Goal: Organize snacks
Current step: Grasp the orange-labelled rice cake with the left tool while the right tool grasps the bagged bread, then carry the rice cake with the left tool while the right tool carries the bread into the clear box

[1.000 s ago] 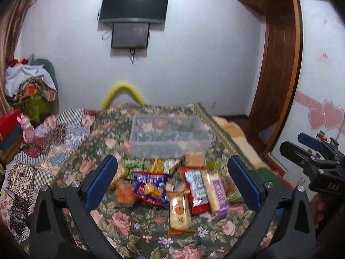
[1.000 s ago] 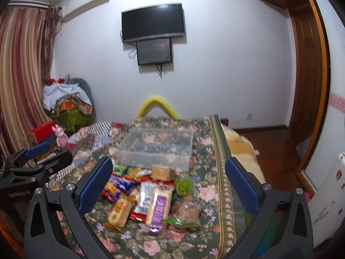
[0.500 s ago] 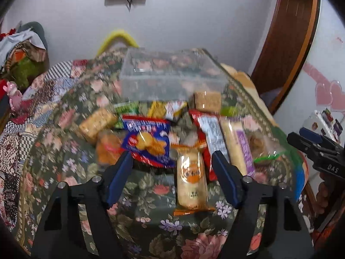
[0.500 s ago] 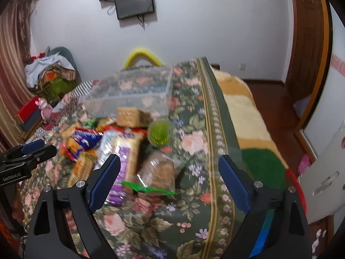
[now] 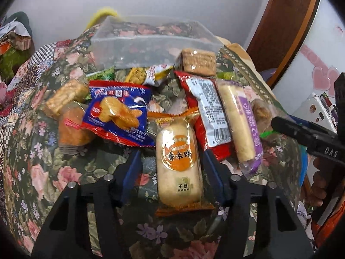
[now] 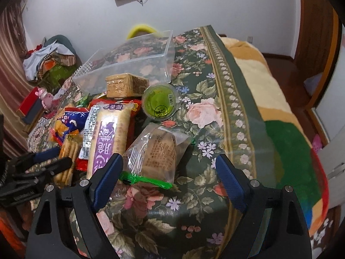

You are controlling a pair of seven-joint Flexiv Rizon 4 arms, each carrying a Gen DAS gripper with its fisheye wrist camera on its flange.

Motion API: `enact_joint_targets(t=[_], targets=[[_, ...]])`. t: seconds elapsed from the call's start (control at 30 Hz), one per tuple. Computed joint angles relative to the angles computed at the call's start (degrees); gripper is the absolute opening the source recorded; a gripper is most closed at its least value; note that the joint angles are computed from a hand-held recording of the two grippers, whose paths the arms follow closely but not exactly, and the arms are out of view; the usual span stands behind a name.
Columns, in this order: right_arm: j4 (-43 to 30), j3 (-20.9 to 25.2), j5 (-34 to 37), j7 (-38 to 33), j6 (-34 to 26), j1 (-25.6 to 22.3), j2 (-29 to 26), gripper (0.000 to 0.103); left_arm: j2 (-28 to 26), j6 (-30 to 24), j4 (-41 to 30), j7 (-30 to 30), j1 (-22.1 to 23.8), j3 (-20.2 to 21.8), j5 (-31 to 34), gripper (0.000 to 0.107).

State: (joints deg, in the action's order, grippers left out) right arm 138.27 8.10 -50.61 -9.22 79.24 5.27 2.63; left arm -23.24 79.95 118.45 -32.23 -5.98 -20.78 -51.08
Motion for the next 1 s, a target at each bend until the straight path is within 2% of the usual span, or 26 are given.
enact_joint_targets(t=[0.2,0.33,0.4,0.5,0.6,0.73,1.0], targets=[[-0.54,-0.32,5.34,-3.75,2.45,0.80,-1.54,0.086,-1.41,-0.77,-0.85,0.36,0.39,-0.58,-0.25,0.043],[-2.23,-0.36,6.33,-5.53,0.05,2.07,-2.78,0.086,-1.60,-1.22,-0.97,1.56,0.77,-1.27,-1.16,0.035],[-2.83,-0.48,7.77,-6.77,-0.52,2.76,-3.60,0.084,-1.58,-0.86,-0.94,2.23,0.56,-1.32,-1.53,0.034],[-3.23,-0.11,14.83,-11.25,0.25,3.90,-4.57,0.078,-1.30,-0.19,-0.76,2.89,0.26,-1.35,-1.72,0.034],[-3.92,0.33,20.71,-15.16,-1.62,5.11,-5.03,0.057,-0.67,0.61,-0.35,4.49,0.62,-2.28,-3.31,0.034],[-3.09,-0.69,19.20,-12.31,-0.97,5.46,-4.48,0.049,0.26,1.54,-0.07,7.13,0.57,-3.19,-6.55,0.034],[-2.22,-1.15,6.49,-3.64,-1.49,2.65,-1.14,0.043,2.60,1.51,-1.17,13.63,-1.89,-1.89,-15.91,0.034]])
